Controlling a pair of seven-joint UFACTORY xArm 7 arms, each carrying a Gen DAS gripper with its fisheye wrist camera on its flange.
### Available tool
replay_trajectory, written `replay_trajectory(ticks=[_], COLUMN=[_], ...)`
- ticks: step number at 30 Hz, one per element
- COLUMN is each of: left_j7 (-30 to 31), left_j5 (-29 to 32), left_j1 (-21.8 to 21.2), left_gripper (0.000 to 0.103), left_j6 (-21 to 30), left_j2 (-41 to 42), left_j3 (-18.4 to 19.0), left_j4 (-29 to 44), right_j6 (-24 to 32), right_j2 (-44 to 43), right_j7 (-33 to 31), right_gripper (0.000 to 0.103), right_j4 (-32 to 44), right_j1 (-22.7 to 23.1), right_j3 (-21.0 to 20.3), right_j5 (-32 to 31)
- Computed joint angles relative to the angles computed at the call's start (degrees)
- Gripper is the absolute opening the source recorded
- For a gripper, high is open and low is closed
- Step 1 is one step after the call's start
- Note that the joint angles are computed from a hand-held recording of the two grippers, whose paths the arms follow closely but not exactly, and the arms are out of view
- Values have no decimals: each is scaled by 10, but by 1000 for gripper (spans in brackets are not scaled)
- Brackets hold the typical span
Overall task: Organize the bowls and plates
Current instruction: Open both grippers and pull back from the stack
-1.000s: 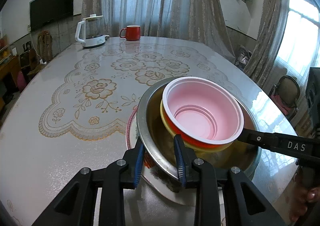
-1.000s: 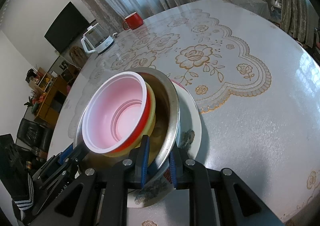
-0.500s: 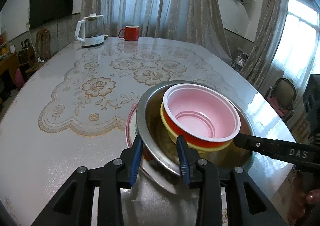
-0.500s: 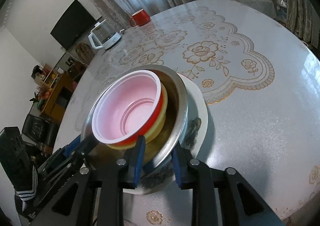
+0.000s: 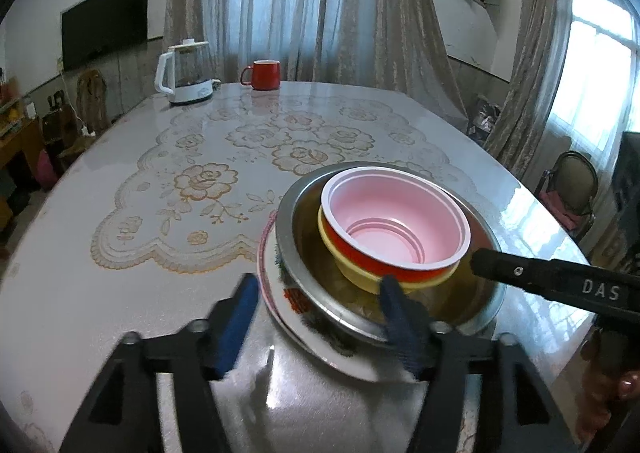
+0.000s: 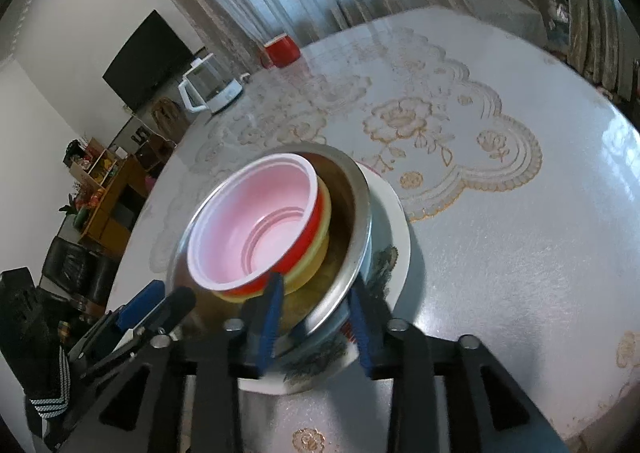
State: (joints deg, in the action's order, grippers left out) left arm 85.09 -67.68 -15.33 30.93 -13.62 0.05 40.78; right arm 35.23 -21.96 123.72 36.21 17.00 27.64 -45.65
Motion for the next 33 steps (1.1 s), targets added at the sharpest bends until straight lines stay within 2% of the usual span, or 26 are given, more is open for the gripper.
replay_trajectory(ticks=[2,7,12,13,16,21,26,28,30,33], left_j7=[4,5,21,26,36,50,20,20,21,23], left_j5=[1,12,16,14,17,23,60,64,67,60], left_j1=[3,12,16,17,20,8,8,7,4,-11], left_gripper=[74,84,102,102,103,103,103,103,103,103], left_j6=[4,19,27,29,27,-29,-2,-8,-27,-87], left_j2=[-9,-35,-76,-86,-111,-144,-157,-166,-174,-185], left_j3=[4,19,39,44,55,60,87,92,91,89], left_j4=[-7,-27,-55,-61,-79,-113,-120,-127,-135,-150], right_j6=[42,145,227,243,301,351,418,434,461,480], right_j2=[2,9,43,56,102,153,202,208,218,226], right_j7=[-17,-32,-22,-19,2,33,34,42,48,52], right_gripper=[40,42,55,60,62,68,69,70,71,73], right_j4=[15,48,92,103,143,177,221,228,240,250], right_j1=[10,41,73,80,101,141,188,205,223,245], right_j3=[10,31,47,51,66,61,49,40,31,12], right_j5=[10,19,-5,-15,-45,-66,-79,-84,-85,-81])
